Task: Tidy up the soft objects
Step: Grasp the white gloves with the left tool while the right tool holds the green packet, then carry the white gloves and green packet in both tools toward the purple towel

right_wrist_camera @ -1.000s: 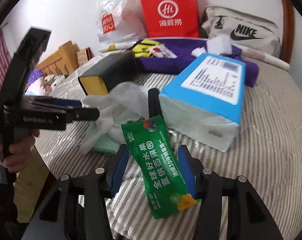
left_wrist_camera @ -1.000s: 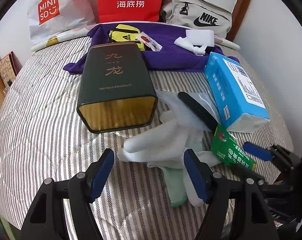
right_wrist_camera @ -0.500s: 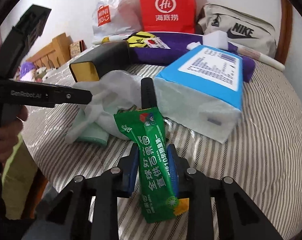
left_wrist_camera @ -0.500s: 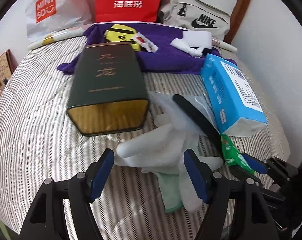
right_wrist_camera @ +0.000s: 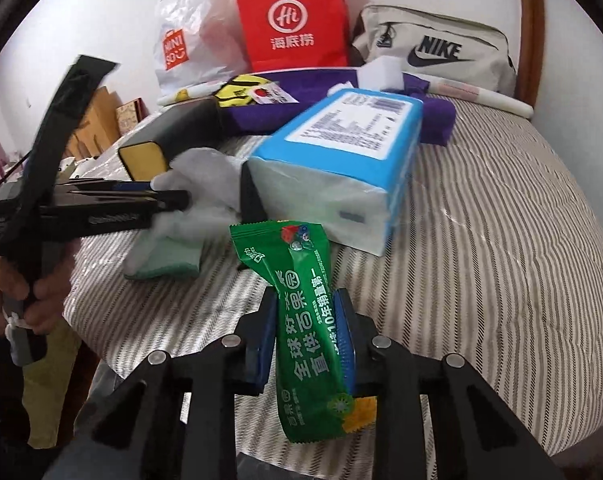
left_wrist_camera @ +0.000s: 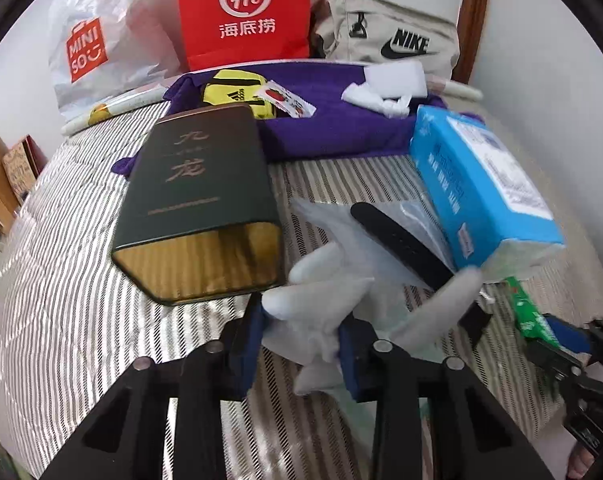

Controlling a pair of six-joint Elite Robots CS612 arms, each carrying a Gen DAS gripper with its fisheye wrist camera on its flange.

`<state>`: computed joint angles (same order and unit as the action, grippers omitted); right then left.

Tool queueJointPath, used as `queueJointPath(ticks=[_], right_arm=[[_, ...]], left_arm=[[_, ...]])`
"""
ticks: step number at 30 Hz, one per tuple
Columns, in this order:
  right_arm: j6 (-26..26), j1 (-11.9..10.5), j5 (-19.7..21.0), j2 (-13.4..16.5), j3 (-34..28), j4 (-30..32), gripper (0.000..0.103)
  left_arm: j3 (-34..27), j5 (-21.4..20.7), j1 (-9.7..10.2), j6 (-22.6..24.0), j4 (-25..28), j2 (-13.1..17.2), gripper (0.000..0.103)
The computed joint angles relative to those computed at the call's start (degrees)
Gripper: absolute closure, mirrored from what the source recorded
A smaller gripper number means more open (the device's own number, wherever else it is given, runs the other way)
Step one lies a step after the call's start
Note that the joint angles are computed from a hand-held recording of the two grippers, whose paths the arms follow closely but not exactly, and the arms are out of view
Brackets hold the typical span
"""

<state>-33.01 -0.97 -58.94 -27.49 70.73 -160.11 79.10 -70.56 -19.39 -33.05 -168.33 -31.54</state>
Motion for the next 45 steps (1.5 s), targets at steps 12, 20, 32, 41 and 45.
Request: queueJointPath(ticks=[12,20,32,41,45], right_arm=[[-0.48,0.33,-1.34,0.42,-0.58,1.09,0.075],[-1.36,0.44,-1.01,0.57,-0.66,0.84,0.071],[-0.82,0.80,-2.33,0.62,0.63,-3.76,0.072],[-1.36,0.46,0.41,-0.78,1.78,-2.75,0.075],[-1.47,0.30,1.96,-1.87,2.81,-3.73,0.075]], left_arm=[[8.39,0.00,0.72,-4.63,-3.11,-4.60,0.081],[6.24,-2.20,0.39,-1.97,-1.50,-2.92,0.034],[5.00,4.39,-1.53,-2.02,-1.72,-1.21,0.045],[8.24,-2.12,0.40,-5.84,-6.75,-2.92,0.081],[9.43,-2.20,0.28,-6.23,-8.37,-3.73,0.082]])
